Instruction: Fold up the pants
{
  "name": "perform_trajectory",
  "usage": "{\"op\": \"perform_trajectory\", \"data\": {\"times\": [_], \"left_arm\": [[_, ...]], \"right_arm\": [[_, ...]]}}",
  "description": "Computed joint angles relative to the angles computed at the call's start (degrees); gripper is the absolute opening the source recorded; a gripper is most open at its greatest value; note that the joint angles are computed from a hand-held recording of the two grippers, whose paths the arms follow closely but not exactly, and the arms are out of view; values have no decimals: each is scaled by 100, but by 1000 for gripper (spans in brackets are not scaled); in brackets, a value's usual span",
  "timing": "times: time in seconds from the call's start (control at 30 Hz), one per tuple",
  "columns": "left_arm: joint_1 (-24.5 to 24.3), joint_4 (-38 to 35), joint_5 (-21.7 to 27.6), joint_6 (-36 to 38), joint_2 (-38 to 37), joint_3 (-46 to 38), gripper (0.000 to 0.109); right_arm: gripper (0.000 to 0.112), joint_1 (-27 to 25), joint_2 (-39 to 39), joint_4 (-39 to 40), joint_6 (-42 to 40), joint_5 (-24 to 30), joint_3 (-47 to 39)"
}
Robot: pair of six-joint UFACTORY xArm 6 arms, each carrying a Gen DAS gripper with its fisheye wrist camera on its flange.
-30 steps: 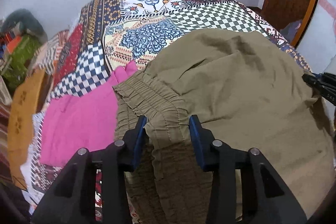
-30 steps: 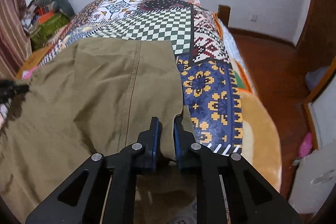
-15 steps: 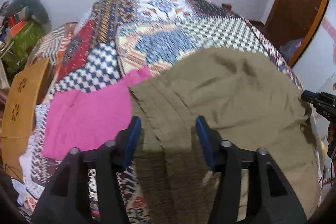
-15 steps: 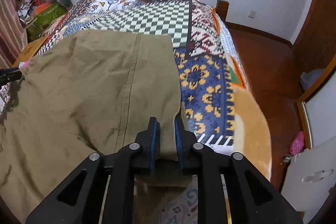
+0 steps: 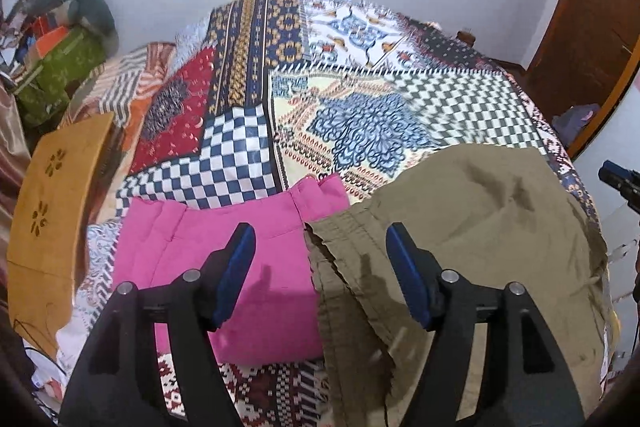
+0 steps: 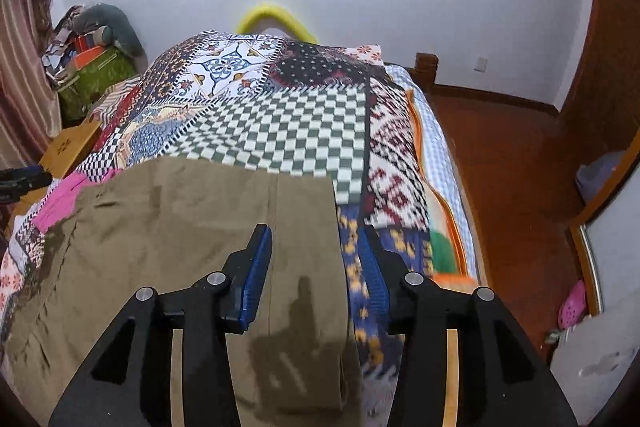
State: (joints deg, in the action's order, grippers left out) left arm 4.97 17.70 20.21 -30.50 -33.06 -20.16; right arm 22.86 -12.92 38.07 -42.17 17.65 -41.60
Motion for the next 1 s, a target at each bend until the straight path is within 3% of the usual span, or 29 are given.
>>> {"op": "perform_trajectory", "data": {"times": [0.4,0.67,0.77,0.87,1.0], "left_arm": [[46,-1282,-573,1326,1582,-422,67],[-56,-2253,-762,2073,2042,-597,71],[-152,-3078,-775,2728,2078,-608,71],[-215,-3133,-857,2827,2157,-614,71],[-208,-2503,-952,2455,2209,-620,67]], "right_arm": [[41,-40,1537,-343,223,165,-1126],[41,-88,2293,-609,307,610,-1796],[41,-89,2497,-505,237,836,-2025],[41,-39,2549,-354,86,830,-2052],[36,60,2589,-455,82,672,-2033]]}}
